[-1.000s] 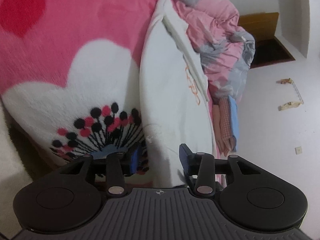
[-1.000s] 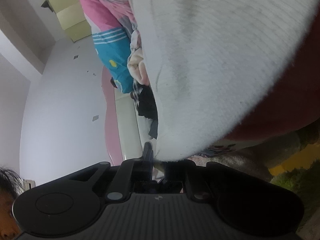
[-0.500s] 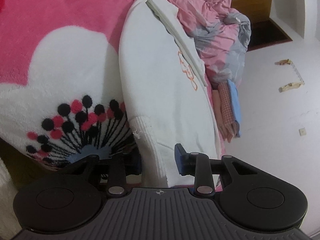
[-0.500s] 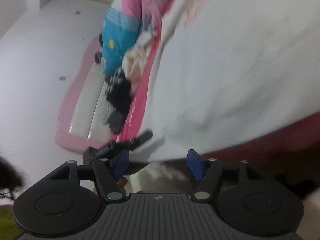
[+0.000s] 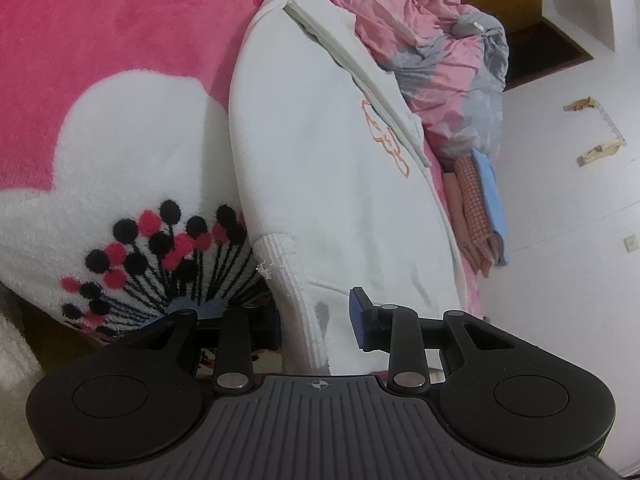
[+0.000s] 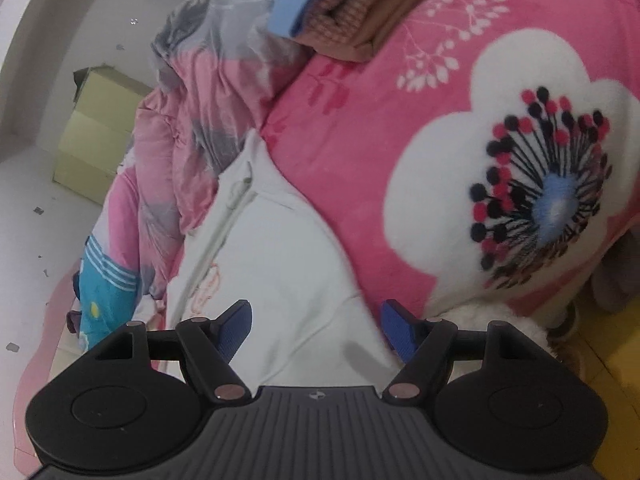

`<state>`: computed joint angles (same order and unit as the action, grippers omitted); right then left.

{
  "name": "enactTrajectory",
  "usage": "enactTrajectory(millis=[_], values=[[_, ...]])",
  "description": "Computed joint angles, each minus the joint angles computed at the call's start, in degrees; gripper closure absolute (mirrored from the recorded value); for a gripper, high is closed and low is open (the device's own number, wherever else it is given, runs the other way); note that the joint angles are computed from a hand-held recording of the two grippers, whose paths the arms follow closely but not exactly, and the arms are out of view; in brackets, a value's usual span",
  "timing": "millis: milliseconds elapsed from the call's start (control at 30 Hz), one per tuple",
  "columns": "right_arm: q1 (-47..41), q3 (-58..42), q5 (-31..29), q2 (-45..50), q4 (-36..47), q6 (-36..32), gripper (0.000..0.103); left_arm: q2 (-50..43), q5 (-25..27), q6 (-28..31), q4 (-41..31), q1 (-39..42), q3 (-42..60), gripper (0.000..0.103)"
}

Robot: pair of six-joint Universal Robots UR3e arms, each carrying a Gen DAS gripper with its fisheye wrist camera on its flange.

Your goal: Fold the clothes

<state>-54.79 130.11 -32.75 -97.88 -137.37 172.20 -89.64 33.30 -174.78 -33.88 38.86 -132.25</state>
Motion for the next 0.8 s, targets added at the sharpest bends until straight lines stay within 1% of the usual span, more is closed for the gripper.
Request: enactTrajectory(millis=[67, 167, 233, 300, 333, 367, 400, 467, 567, 600, 633, 667, 700, 733, 767, 800], values=[[0.1, 0.7, 0.5, 3.1, -2.7, 0.3, 0.03, 0.0, 0.8, -0.4, 0.1, -0.6, 0.6, 0.072], [-3.4, -4.6, 2.5, 6.0, 10.2, -9.2, 0.032, -0.1, 2.0, -1.3, 0.7, -1.4, 1.3, 0.072], [-3.5, -5.3, 2.2, 7.1, 10.7, -11.0, 0.032, -0.4, 2.6, -2.2, 1.5, -2.0, 1.5, 0.072], [-4.0, -5.7, 2.6, 7.1, 13.1, -13.0, 0.033, -0.6, 3.1, -2.6, 1.7, -2.3, 1.8, 0.072], [-4.0, -6.0, 3.0, 7.5, 13.9, -13.4, 0.035, -0.6, 3.3, -2.5, 1.5, -2.6, 2.1, 0.072], [-4.0, -6.4, 3.3, 7.9, 14.6, -13.8, 0.041, -0.7, 3.6, -2.4, 1.2, -2.8, 2.5, 0.072], [-4.1, -6.8, 3.4, 7.6, 16.9, -15.6, 0.043, -0.7, 3.9, -2.3, 1.1, -3.1, 2.8, 0.072], [-4.3, -7.6, 3.7, 6.9, 21.5, -19.2, 0.052, -0.8, 4.5, -2.1, 0.9, -3.8, 3.5, 0.072], [-3.4, -7.4, 3.1, 6.1, 21.9, -21.1, 0.054, -0.9, 5.4, -2.1, 0.4, -4.6, 4.4, 0.073], [-3.0, -7.0, 3.1, 6.3, 20.8, -20.8, 0.054, -1.0, 5.8, -2.1, 0.1, -4.9, 4.8, 0.074], [-2.7, -6.7, 3.1, 6.6, 19.6, -20.4, 0.056, -1.1, 6.2, -2.2, -0.2, -5.2, 5.2, 0.078], [-2.4, -5.7, 2.7, 6.7, 16.8, -18.8, 0.063, -1.0, 6.9, -2.2, -0.2, -5.6, 5.6, 0.081], [-2.1, -4.8, 2.4, 6.8, 13.9, -17.2, 0.067, -1.1, 8.1, -2.7, 0.4, -6.5, 6.2, 0.087], [-1.9, -3.7, 1.9, 6.6, 10.9, -15.3, 0.08, -0.9, 9.2, -3.3, 1.2, -7.2, 6.5, 0.093], [-2.2, -2.6, 2.2, 6.0, 9.7, -14.3, 0.096, -0.5, 10.0, -3.6, 1.9, -7.6, 6.4, 0.095], [-2.9, -1.4, 3.3, 4.8, 9.8, -14.6, 0.097, 0.1, 10.4, -4.1, 2.8, -7.7, 5.9, 0.097]])
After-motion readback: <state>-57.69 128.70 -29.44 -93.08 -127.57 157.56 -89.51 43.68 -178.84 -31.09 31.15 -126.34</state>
